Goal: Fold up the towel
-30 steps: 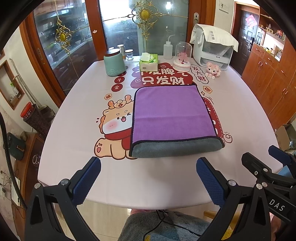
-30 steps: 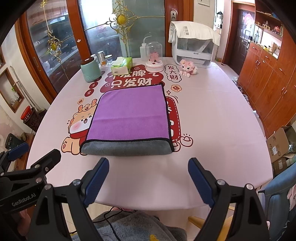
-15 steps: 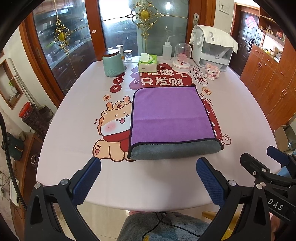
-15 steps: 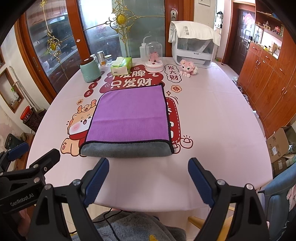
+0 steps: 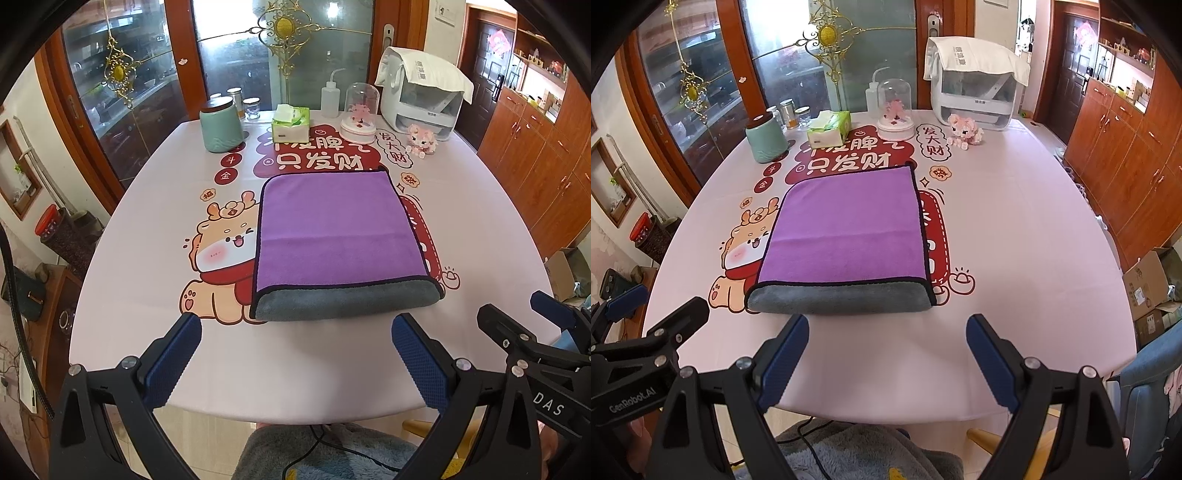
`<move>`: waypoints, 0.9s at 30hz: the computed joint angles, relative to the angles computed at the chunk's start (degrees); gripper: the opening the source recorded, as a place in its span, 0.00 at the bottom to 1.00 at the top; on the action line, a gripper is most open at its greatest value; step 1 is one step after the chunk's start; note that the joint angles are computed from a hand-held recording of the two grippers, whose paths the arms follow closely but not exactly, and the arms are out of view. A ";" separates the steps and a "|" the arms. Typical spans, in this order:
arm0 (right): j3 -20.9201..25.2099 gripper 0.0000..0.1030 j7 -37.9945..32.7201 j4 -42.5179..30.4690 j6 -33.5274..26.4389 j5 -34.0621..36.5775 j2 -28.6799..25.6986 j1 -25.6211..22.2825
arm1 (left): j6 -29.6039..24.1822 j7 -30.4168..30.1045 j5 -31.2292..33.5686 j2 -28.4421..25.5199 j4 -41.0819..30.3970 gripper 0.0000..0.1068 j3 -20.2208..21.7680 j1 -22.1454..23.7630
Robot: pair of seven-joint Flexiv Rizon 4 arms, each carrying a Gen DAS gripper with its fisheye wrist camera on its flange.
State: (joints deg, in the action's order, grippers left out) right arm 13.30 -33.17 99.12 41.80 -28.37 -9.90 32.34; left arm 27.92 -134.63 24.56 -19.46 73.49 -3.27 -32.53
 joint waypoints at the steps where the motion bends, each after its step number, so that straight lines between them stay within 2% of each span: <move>1: -0.01 0.85 0.04 0.03 0.01 -0.01 0.02 -0.01 | -0.01 -0.01 -0.02 -0.03 -0.03 0.96 -0.02 0.00; 27: -0.91 0.85 -2.76 -2.80 -1.37 3.02 -2.92 -0.42 | 0.65 3.26 -3.77 -3.31 -1.94 0.96 0.82 1.46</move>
